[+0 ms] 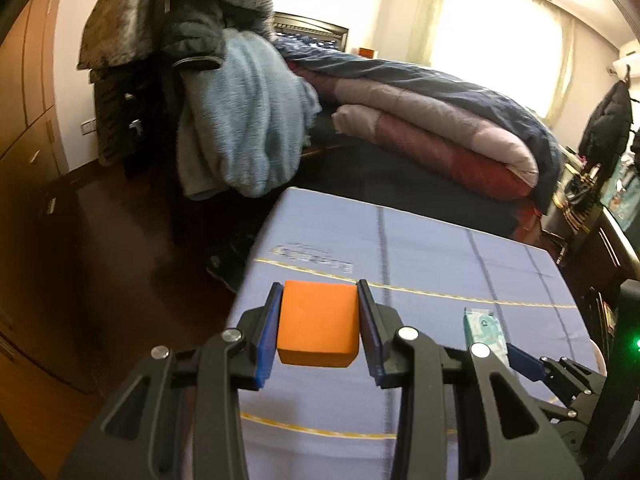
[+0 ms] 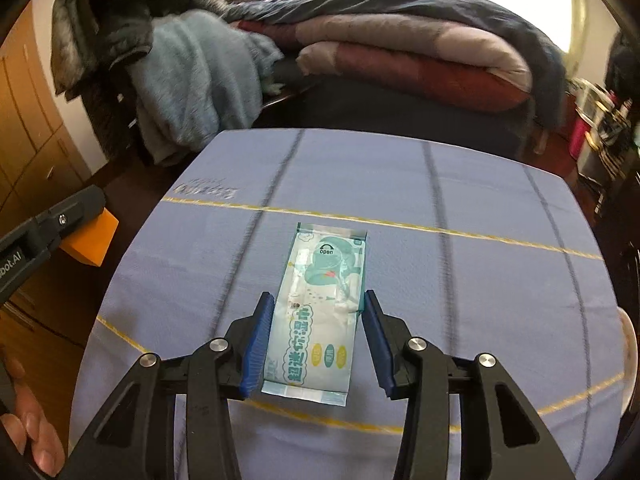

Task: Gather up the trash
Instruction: 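Grasp the green wet-wipe pack with the right tool and lift it, then carry the sponge and wipe pack over the wastebasket and open both tools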

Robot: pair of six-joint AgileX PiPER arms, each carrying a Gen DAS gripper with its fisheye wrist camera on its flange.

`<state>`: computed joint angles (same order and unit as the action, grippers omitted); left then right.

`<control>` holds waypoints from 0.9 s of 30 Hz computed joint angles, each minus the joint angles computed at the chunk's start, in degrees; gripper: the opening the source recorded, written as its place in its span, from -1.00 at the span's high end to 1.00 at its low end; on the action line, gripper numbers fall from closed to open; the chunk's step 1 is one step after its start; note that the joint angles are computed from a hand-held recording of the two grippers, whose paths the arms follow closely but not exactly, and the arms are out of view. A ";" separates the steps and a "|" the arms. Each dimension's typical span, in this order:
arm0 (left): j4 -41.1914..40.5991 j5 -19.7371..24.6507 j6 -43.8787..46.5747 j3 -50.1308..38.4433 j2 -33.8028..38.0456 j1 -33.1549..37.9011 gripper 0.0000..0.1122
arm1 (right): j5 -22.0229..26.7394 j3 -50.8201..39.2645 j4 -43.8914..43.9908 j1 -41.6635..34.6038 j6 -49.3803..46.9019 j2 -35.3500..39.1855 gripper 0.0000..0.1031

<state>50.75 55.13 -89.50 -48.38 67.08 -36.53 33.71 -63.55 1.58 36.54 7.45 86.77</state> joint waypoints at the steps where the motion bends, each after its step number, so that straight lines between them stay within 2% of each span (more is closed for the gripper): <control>1: 0.26 0.63 -0.53 -1.22 1.12 -1.67 0.34 | 0.11 0.90 1.52 -1.62 -1.82 -1.19 0.12; 7: 1.72 2.93 -1.51 -9.27 8.63 -9.67 0.34 | 0.86 7.53 11.39 -14.03 -14.30 -9.22 0.11; 16: 1.80 4.13 2.82 -25.60 22.40 -17.64 0.34 | 4.81 12.24 25.29 -34.65 -34.31 -16.14 0.11; 24: -1.07 3.14 11.79 -43.73 36.34 -21.27 0.34 | 9.33 12.32 35.93 -53.82 -50.79 -15.54 0.11; 27: -3.57 3.22 17.08 -53.76 43.57 -22.33 0.34 | 11.31 11.05 39.06 -60.60 -55.40 -13.18 0.11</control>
